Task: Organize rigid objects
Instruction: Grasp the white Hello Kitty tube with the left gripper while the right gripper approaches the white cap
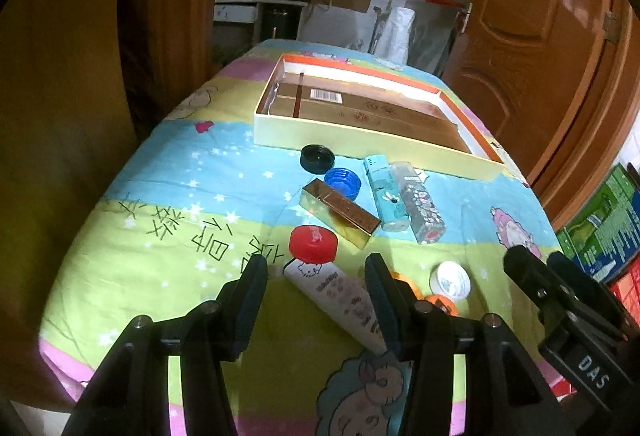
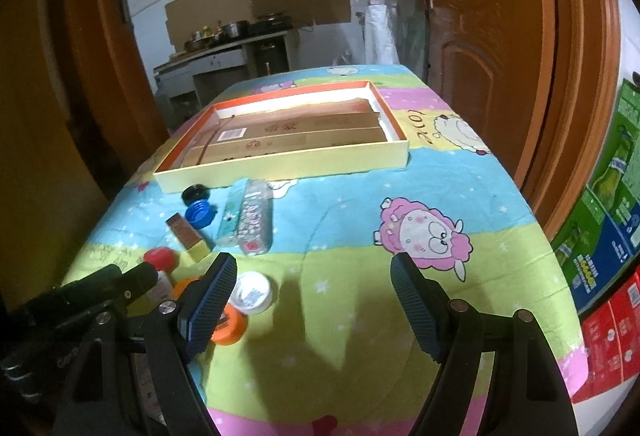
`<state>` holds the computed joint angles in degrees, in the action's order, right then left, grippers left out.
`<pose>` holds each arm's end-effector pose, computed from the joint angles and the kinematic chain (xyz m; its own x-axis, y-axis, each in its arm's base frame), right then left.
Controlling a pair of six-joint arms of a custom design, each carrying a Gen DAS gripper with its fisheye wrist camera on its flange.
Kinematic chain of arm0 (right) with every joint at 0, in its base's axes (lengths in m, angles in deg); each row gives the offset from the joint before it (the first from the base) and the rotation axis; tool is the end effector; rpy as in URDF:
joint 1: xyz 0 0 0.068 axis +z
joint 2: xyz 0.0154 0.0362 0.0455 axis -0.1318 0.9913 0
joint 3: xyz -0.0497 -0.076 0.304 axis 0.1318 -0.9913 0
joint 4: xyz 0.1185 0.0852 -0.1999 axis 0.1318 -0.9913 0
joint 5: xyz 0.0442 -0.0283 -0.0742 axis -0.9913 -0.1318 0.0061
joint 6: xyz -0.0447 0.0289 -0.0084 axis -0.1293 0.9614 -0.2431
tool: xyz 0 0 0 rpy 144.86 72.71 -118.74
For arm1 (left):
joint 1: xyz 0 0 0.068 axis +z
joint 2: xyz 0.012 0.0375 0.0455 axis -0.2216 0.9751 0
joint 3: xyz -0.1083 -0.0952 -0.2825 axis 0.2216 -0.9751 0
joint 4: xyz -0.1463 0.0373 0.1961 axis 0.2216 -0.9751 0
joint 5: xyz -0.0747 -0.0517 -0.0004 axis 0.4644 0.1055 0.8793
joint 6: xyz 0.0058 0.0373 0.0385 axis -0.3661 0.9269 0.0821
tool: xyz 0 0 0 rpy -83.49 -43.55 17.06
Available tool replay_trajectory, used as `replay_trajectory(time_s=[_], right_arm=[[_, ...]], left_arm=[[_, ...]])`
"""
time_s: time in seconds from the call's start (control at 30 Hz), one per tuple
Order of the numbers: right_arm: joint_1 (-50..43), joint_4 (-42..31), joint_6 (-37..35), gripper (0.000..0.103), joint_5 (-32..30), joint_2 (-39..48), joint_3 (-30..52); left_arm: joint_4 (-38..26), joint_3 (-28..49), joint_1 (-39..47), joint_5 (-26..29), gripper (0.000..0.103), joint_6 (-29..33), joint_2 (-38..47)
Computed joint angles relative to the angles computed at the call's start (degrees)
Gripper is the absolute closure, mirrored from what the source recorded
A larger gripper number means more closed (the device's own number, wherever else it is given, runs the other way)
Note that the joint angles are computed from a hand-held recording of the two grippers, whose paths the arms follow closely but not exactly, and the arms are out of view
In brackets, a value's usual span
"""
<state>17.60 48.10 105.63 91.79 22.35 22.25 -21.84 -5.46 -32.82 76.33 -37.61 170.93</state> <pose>0.2658 0.1142 0.1443 -0.6478 0.1519 -0.7465 0.0574 0.9869 0.1511 0.3036 -0.1081 0.1456 -0.7442 -0.0821 -0.6629 0.0552 0.9815 -0.1835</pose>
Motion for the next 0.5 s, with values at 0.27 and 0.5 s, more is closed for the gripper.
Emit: replay_trajectory(time_s=[0.27, 0.5], right_arm=[[-2.4, 4.0, -1.2, 0.022, -2.7, 2.3, -0.9], [-4.2, 7.8, -2.1, 0.022, -5.3, 4.6, -1.7]], left_arm=[[-4.0, 3.4, -2.0, -4.8, 0.052, -5.2, 3.0], [-7.1, 5.1, -3.7, -8.5, 0.052, -11.9, 3.9]])
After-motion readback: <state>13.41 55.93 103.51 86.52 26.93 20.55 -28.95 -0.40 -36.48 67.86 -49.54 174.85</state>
